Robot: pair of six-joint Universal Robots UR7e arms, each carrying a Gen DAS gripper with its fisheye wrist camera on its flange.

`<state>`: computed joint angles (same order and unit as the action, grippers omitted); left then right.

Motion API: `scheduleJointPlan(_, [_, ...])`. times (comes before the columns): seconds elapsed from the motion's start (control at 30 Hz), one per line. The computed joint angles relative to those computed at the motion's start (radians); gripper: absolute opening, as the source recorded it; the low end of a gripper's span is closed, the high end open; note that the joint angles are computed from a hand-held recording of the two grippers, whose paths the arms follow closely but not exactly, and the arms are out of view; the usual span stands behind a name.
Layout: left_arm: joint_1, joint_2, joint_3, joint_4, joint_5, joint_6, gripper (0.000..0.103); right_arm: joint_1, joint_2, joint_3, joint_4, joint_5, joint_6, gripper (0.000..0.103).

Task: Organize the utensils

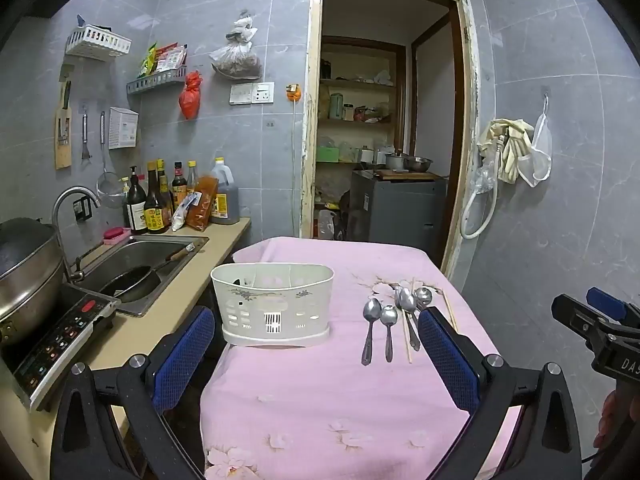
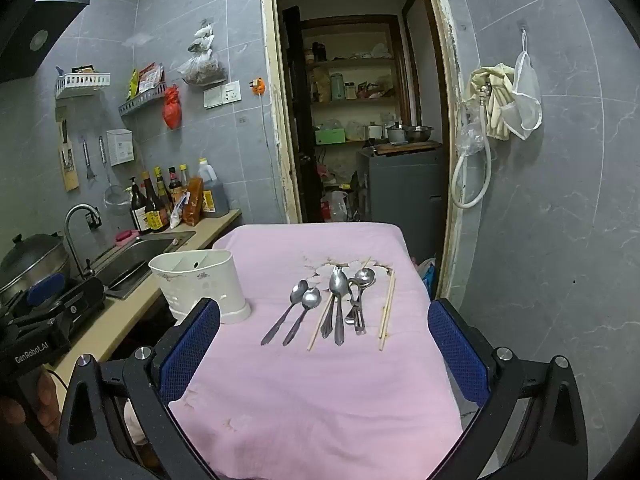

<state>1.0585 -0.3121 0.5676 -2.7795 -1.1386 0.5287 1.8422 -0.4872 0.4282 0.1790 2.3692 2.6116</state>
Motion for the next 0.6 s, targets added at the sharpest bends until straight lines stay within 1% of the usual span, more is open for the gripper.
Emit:
scheduleJointPlan(0.3, [0.000, 0.000, -0.001, 0.002, 0.000, -0.001, 0.103, 0.000, 0.004, -0.015, 0.017, 0.001, 0.011, 0.102])
scheduleJointPlan(0.37, [0.000, 0.001, -0.001, 0.001, 0.002, 0.002, 0.103, 0.000, 0.000, -0.010, 0.014, -0.001, 0.007, 0.102])
scheduleJointPlan(0.4, [0.000, 0.001, -0.001, 0.001, 0.002, 0.001, 0.103, -0.004, -0.007, 0.015, -0.004, -0.005, 0.004, 0.102])
scheduleJointPlan(0.6, [0.000, 0.001, -0.001, 0.001, 0.001, 0.001, 0.103, 0.002, 0.015, -0.026, 0.018, 0.000, 0.007, 0.102])
